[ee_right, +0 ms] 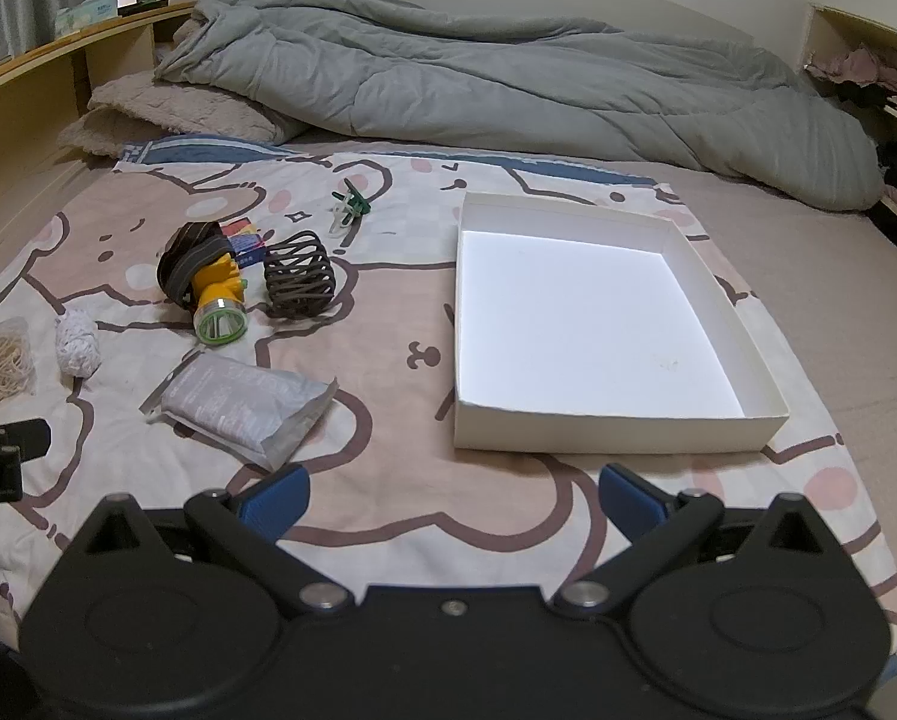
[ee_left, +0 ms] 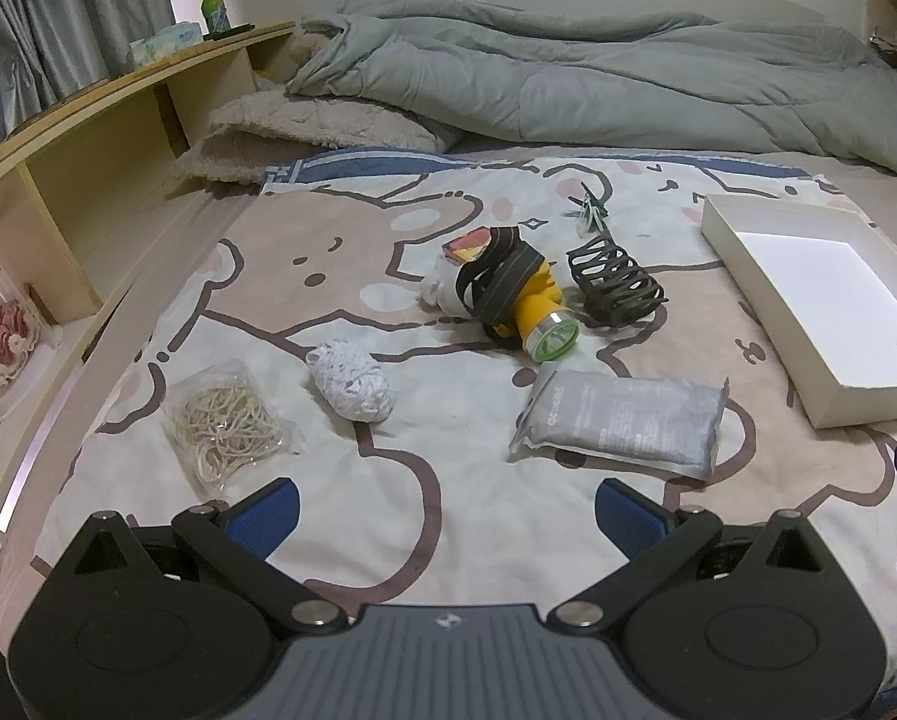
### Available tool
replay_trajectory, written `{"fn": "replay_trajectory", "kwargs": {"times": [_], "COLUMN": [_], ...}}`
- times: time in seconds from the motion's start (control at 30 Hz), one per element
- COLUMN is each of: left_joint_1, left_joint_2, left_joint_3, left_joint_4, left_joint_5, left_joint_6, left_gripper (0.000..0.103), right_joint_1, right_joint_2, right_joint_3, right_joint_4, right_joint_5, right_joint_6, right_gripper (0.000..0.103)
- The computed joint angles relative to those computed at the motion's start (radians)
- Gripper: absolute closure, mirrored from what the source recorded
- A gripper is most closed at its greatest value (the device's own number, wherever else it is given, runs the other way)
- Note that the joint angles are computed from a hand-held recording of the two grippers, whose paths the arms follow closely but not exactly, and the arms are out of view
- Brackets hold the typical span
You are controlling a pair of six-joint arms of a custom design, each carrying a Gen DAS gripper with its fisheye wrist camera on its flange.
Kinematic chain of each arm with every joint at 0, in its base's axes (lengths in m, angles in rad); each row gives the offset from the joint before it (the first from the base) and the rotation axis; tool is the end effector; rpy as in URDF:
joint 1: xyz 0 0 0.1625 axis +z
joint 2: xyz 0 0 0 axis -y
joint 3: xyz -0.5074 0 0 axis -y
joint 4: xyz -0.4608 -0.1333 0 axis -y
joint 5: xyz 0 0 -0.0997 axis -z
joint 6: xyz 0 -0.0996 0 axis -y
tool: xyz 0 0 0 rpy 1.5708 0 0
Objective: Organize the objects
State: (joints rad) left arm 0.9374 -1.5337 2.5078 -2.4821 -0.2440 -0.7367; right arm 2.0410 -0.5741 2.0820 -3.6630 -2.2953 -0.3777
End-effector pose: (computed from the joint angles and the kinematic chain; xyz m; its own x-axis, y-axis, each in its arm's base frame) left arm -0.0371 -0.4390 0.2581 -0.5144 -0.3982 -0.7595 0.3309 0.7249 -0.6042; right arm 0.3225 -0.4860 -0.0290 -0.6351 -0.2866 0.7173 -0.6585 0.6862 -0.3089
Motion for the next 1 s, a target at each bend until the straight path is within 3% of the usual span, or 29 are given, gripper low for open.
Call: {"fn": "replay_trajectory", "kwargs": {"times": [0.77, 1.0], "left_joint_1": [-0.012, -0.022], "left_joint_2": [0.006, 0.009], "left_joint_3": [0.015, 0.022], "left_joint_4": [-0.059, -0.145], "left_joint_5": [0.011, 0.011], "left_joint_6": [0.037, 0.108], "left_gripper": [0.000, 0.000], "right_joint_1": [0.000, 0.003], "right_joint_2": [0.001, -0.005], "right_joint_3": [0.004, 0.007], "right_joint_4": [-0.012, -0.029], "right_joint_5": [0.000, 0.019], "right_joint_6": [-0.008, -0.016], "right_gripper": [0.000, 0.000]}}
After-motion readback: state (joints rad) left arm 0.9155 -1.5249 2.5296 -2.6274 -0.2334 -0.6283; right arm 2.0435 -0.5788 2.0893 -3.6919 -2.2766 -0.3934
